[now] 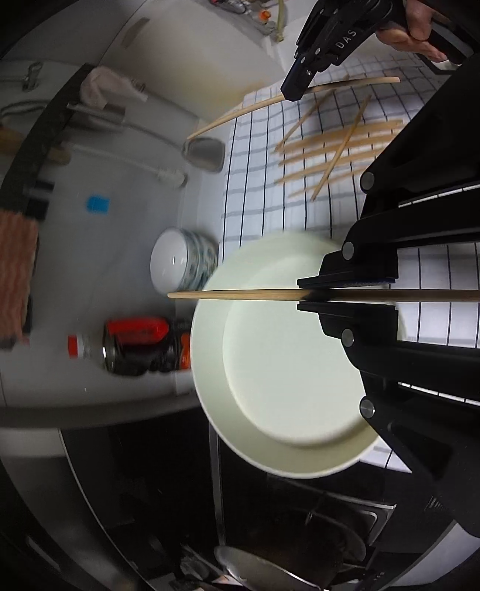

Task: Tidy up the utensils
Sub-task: 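Lift and carry both held chopsticks over the cream-white bowl, then lower the left tool's chopstick into the bowl and open it while the right tool releases its own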

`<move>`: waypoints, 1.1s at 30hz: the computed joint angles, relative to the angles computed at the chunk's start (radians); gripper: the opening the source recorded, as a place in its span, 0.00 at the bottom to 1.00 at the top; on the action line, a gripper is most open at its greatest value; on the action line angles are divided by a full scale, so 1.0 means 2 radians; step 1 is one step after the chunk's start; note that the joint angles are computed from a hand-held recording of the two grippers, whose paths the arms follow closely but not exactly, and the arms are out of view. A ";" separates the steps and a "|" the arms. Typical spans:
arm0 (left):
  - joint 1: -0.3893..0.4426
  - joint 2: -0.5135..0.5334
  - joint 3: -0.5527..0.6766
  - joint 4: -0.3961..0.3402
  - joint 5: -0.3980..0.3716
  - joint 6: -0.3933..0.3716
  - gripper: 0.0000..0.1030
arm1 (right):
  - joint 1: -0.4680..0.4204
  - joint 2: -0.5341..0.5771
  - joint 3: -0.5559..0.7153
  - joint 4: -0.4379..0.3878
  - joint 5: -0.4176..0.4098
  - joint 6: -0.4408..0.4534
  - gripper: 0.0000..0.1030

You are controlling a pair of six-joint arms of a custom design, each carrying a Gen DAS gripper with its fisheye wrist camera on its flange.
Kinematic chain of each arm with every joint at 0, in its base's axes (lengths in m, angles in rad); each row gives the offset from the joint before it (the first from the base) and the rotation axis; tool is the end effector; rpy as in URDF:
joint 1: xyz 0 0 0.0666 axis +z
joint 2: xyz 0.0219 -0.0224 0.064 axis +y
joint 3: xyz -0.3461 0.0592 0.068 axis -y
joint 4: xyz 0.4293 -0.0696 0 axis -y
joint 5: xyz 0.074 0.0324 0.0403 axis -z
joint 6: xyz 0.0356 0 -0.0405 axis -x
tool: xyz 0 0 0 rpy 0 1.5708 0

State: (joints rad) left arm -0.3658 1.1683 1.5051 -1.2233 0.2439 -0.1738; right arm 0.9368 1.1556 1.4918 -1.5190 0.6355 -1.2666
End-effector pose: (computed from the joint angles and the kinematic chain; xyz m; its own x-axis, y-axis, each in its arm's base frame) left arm 0.3914 -0.1595 0.5333 -0.6280 0.4203 -0.6550 0.6074 0.7908 -0.0750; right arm 0.2474 0.3002 0.5213 -0.6559 0.4041 -0.6376 0.3688 0.9085 0.1964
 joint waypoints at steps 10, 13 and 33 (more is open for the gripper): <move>0.061 0.066 0.032 0.007 0.015 -0.038 0.07 | -0.054 0.126 0.103 0.118 -0.068 0.121 0.06; 0.065 0.086 0.041 0.006 0.018 -0.042 0.07 | -0.069 0.158 0.130 0.136 -0.098 0.136 0.06; 0.069 0.166 0.079 -0.008 0.005 -0.053 0.07 | -0.117 0.248 0.174 0.142 -0.208 0.112 0.06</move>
